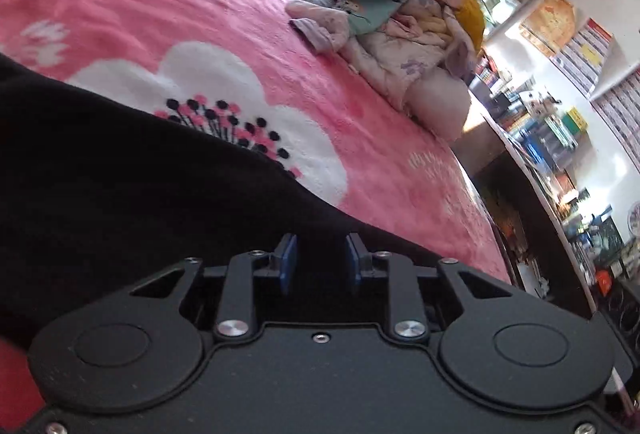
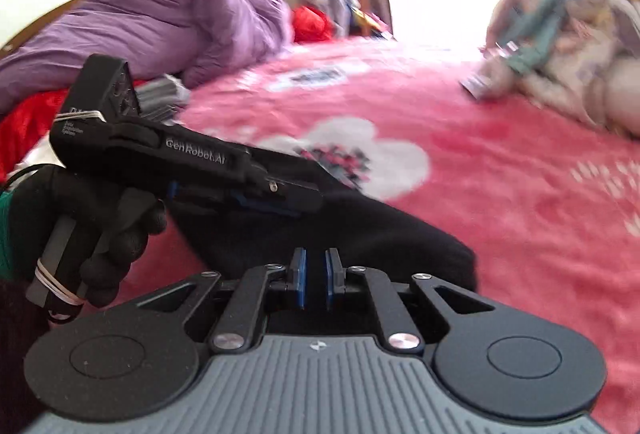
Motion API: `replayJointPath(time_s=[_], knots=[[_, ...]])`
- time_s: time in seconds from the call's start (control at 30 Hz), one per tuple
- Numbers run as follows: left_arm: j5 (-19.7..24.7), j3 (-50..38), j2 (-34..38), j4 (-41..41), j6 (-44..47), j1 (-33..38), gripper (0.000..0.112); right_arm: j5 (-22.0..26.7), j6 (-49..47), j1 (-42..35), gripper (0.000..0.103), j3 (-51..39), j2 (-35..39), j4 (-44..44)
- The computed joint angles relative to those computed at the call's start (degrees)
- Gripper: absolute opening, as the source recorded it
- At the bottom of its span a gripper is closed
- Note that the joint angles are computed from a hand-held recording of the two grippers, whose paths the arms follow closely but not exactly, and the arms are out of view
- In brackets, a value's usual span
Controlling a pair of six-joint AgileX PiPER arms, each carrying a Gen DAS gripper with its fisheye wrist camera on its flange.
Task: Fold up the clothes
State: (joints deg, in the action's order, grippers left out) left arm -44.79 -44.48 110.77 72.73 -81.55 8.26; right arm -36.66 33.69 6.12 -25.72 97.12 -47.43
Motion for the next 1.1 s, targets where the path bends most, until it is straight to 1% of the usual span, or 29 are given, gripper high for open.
replayJointPath(time_s=[0.03, 0.1, 0.13, 0.2, 0.23, 0.27, 0.33, 0.37, 0.43, 0.47, 0.5, 0.53, 0.57, 0.6, 0.67, 0.77, 0.8, 0.87, 0.9, 1.0, 1.07, 1.1], knots=[[0.4, 0.8, -0.2, -3.8, 0.1, 1.6, 0.015, 1.3, -1.3, 0.3, 0.01, 0.0, 0.5, 1.5], [2.3, 2.9, -1.8, -12.0, 0.4, 5.7, 0.015, 1.6, -1.4, -0.5, 0.01, 0.3, 0.6, 0.7], [1.7, 3.1, -1.8, -13.4, -0.5, 7.9, 0.015, 2.2, -0.5, -0.9, 0.01, 0.4, 0.1, -0.3], [-0.7, 2.5, -1.7, -10.8, -4.9, 11.5, 0.016, 3.3, 1.3, -1.1, 0.01, 0.0, -0.9, -2.5], [-1.7, 2.8, -2.3, -9.6, -4.6, 11.2, 0.022, 3.7, 1.0, -0.6, 0.01, 0.0, -1.8, -2.3], [-2.5, 3.2, -3.0, -8.2, -3.5, 10.2, 0.024, 3.5, 0.7, -0.3, 0.01, 0.2, -2.7, -2.0], [-4.9, 3.5, -2.8, -5.6, -2.8, 6.5, 0.03, 0.4, 0.6, -0.3, 0.012, 0.4, -3.3, -0.6], [-6.1, 3.5, -2.4, -4.5, -2.5, 4.4, 0.031, -0.1, 0.2, 0.6, 0.013, -0.2, -3.1, 2.0], [-4.2, 3.2, -2.0, -3.9, -2.2, 0.8, 0.032, -0.4, 0.6, 1.9, 0.013, -2.0, -1.7, 5.9], [-3.5, 2.9, -1.6, -3.1, -2.3, -0.6, 0.032, 0.0, 1.8, 2.1, 0.013, -3.4, -0.3, 6.5], [-3.4, 3.3, -1.7, -3.6, -3.0, 0.3, 0.032, 1.0, 3.5, 2.0, 0.013, -4.7, 1.3, 5.9], [-4.6, 3.8, -1.6, -3.4, -4.2, 2.8, 0.032, 2.8, 5.3, 2.0, 0.013, -6.0, 2.6, 4.7], [-5.7, 4.0, -1.5, -3.1, -5.6, 5.3, 0.032, 4.2, 4.9, 2.0, 0.013, -6.4, 3.5, 4.6], [-6.7, 4.1, -1.4, -2.7, -7.2, 7.7, 0.03, 4.2, 2.4, 1.9, 0.013, -5.8, 4.0, 5.9], [-5.7, 5.0, -2.6, -3.1, -8.9, 14.4, 0.03, 2.1, -0.7, 0.5, 0.012, -3.9, 4.2, 6.4], [-5.6, 5.7, -2.1, -7.2, -11.7, 24.5, 0.03, 0.5, -2.6, -1.2, 0.009, -2.6, 4.2, 5.4], [-3.8, 6.2, -3.1, -10.0, -10.3, 26.5, 0.03, 0.5, -2.0, -1.6, 0.008, -2.5, 4.1, 4.7], [0.2, 7.4, -5.6, -18.2, -3.8, 29.5, 0.03, 1.2, -1.2, -1.5, 0.008, -2.6, 3.8, 4.2], [-0.3, 7.4, -5.4, -19.7, -3.2, 31.3, 0.03, 1.7, -1.3, -1.2, 0.008, -2.6, 3.5, 4.4], [-5.4, 8.2, -5.9, -15.1, -4.9, 34.0, 0.03, 3.9, -4.6, 1.2, 0.009, -1.7, 1.7, 8.6], [-10.6, 7.5, -5.9, -7.4, -5.8, 33.2, 0.031, 4.4, -9.5, 3.5, 0.014, -0.4, 0.2, 13.2], [-12.0, 6.7, -5.5, -4.0, -6.2, 31.1, 0.037, 4.2, -11.9, 4.4, 0.016, 0.1, 0.0, 15.5]])
